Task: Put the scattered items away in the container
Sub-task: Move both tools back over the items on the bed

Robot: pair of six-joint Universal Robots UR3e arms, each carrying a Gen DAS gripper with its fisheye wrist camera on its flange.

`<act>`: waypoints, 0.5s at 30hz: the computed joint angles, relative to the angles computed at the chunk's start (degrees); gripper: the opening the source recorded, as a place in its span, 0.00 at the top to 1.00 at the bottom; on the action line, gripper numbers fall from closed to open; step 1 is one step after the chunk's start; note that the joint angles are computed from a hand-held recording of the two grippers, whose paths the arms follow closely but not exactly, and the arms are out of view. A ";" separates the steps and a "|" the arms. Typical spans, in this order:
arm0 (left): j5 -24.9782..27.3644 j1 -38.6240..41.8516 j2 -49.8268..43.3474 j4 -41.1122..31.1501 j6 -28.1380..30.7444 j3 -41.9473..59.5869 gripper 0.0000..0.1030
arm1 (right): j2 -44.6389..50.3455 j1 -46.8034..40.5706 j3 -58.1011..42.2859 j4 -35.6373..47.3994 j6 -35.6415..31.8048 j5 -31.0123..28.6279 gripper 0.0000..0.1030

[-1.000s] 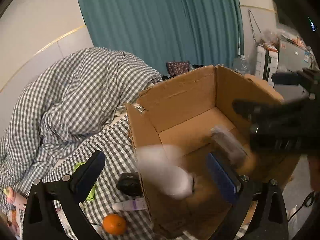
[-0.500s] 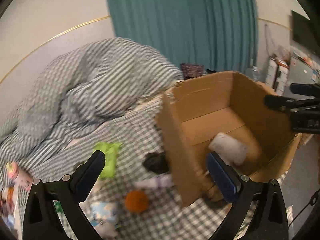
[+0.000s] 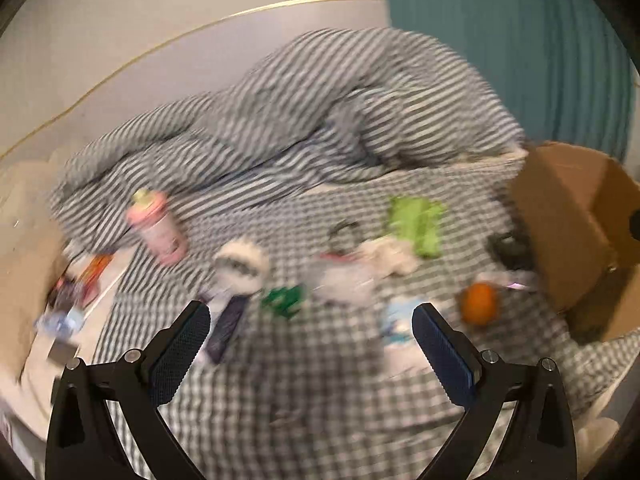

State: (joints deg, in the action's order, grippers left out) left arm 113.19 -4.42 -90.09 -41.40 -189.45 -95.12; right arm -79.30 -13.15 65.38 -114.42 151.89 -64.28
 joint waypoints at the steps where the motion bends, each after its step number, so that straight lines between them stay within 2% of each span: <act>1: -0.92 1.35 1.74 1.27 0.46 -2.96 0.00 | 0.31 1.62 0.89 -0.85 0.60 -1.21 0.02; 7: -6.90 9.46 5.79 6.30 3.27 -14.94 0.00 | 5.18 9.54 3.67 -3.88 4.91 -6.73 0.03; 12: -9.92 13.11 3.99 9.64 5.38 -18.67 0.00 | 9.19 12.40 3.19 -2.29 5.69 -6.33 0.06; 15: -11.79 15.16 2.40 10.82 6.21 -19.42 0.00 | 12.38 16.45 1.80 -3.01 6.82 -8.04 0.06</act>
